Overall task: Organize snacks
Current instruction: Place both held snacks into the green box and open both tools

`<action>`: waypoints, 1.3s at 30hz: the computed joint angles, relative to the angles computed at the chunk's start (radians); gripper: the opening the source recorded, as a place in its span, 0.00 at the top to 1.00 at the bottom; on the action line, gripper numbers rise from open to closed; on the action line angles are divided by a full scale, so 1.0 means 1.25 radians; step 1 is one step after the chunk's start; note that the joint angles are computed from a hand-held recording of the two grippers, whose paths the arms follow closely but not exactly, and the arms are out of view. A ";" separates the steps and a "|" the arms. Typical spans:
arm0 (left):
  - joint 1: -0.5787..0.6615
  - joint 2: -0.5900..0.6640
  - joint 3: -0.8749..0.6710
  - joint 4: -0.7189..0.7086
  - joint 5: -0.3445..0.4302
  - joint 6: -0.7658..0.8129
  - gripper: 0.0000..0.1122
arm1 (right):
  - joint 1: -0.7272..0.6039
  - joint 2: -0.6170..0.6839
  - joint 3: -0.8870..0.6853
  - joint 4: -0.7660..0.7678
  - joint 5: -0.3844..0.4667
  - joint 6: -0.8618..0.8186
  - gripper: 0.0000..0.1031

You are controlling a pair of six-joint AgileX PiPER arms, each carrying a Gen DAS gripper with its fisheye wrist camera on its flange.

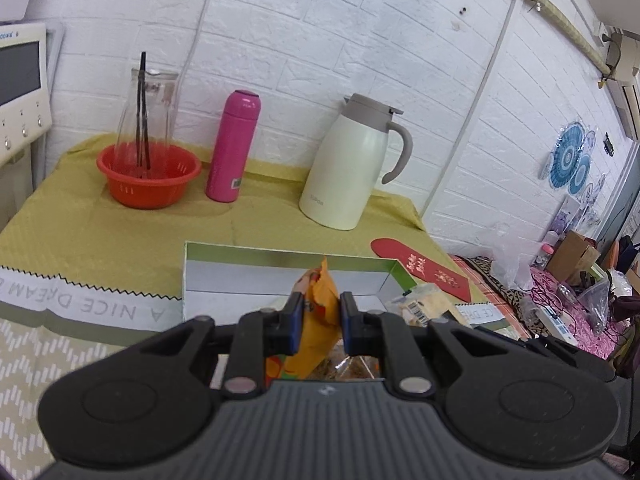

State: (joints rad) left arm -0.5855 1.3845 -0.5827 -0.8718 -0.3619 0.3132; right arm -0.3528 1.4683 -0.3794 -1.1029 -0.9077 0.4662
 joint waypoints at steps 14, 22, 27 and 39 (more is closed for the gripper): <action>0.016 0.122 -0.004 0.110 -0.116 -0.113 0.29 | 0.115 0.202 -0.045 0.234 -0.044 -0.268 0.00; -0.071 0.091 0.000 -0.103 -0.171 0.071 0.15 | 0.061 0.162 -0.044 0.136 -0.017 -0.136 0.00; -0.140 0.035 0.010 -0.219 -0.203 0.170 0.15 | 0.001 0.095 -0.008 0.066 -0.048 -0.089 0.00; -0.407 -0.079 0.012 -0.555 -0.379 0.407 0.15 | -0.228 -0.117 0.084 -0.225 -0.149 0.076 0.00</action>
State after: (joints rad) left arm -1.0938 1.2864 -0.5679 -1.5660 -0.8356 0.8219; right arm -0.6384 1.3222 -0.2741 -1.3847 -1.0945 0.5607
